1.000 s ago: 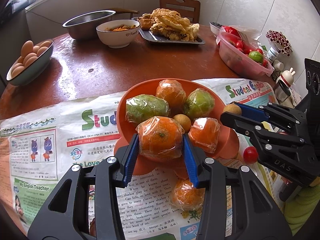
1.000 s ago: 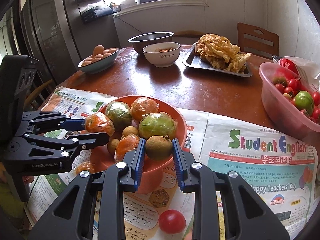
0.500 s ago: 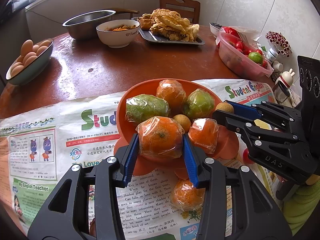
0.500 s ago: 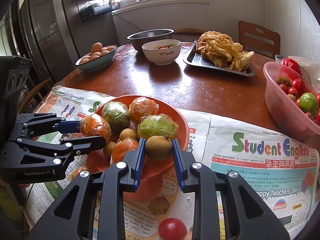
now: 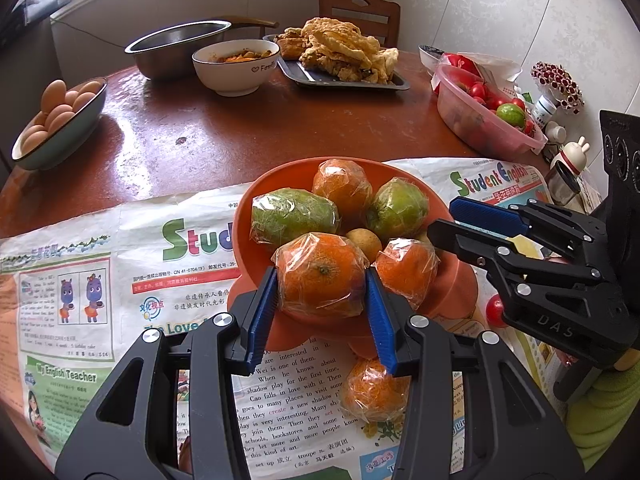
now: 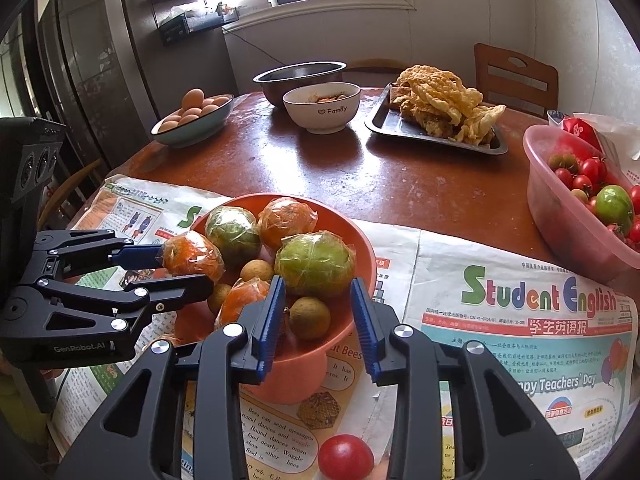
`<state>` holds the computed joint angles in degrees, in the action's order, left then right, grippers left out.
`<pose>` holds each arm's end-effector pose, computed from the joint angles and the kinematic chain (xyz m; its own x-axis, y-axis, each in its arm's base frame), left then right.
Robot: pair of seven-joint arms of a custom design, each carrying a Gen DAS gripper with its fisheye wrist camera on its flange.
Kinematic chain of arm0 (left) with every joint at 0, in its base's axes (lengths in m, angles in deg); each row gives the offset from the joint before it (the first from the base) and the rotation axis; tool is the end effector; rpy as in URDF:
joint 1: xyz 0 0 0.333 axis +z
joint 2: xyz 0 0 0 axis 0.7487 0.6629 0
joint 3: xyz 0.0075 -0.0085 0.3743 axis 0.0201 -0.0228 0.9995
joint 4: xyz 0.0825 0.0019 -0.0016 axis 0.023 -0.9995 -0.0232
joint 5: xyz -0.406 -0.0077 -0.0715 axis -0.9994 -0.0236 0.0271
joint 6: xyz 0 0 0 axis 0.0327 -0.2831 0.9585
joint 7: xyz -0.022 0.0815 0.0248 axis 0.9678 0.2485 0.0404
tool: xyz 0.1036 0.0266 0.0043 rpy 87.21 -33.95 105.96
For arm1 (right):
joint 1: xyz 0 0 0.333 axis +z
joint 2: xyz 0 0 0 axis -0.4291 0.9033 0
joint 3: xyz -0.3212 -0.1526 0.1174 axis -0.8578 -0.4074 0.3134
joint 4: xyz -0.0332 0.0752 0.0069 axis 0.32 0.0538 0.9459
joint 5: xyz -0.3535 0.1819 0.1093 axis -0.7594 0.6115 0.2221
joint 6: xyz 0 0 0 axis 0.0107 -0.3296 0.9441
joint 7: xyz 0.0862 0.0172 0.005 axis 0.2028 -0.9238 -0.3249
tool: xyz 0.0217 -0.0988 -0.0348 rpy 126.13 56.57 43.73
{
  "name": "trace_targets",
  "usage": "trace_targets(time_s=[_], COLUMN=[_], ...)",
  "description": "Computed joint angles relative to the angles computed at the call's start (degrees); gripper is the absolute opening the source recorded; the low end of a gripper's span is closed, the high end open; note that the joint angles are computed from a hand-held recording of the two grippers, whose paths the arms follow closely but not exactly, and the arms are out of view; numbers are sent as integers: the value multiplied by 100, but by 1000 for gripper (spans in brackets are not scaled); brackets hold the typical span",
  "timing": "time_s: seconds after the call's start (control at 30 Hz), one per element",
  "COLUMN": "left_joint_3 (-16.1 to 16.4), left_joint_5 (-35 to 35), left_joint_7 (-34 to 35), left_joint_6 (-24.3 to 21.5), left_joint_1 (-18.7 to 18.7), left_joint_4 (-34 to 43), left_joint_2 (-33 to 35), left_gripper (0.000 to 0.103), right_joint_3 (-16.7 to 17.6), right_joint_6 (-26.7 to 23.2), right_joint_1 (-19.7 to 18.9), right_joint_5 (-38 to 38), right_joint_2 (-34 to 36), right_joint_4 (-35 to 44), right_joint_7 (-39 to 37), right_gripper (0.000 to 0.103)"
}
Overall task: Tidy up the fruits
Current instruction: 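Open the right tool into the bowl while the left tool releases the wrapped orange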
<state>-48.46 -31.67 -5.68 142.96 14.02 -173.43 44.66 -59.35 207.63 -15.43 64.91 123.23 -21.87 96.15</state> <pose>0.6608 -0.4679 0.2682 0.1007 -0.9867 0.1275 -0.8045 -0.1561 -0.5731 0.7368 0.3507 0.2574 0.7384 -0.6595 -0.1410 -0.5378 -0.4497 -0.7131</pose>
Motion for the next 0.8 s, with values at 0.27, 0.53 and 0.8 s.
trace_targets(time_s=[0.27, 0.53, 0.8], left_joint_3=[6, 78, 125], left_joint_5=[-13, 87, 323], left_joint_7=[-13, -153, -371], left_joint_6=[23, 28, -2], left_joint_1=[-6, -82, -162], left_joint_4=[9, -29, -96], left_joint_2=[7, -58, -156], left_gripper=[36, 43, 55], right_joint_3=[184, 377, 525], right_joint_6=[134, 275, 445], right_joint_1=[-143, -295, -441], right_joint_5=[78, 153, 194], right_joint_2=[-79, -148, -213], right_joint_4=[-164, -328, -493], right_joint_7=[-134, -285, -343], right_gripper=[42, 49, 59])
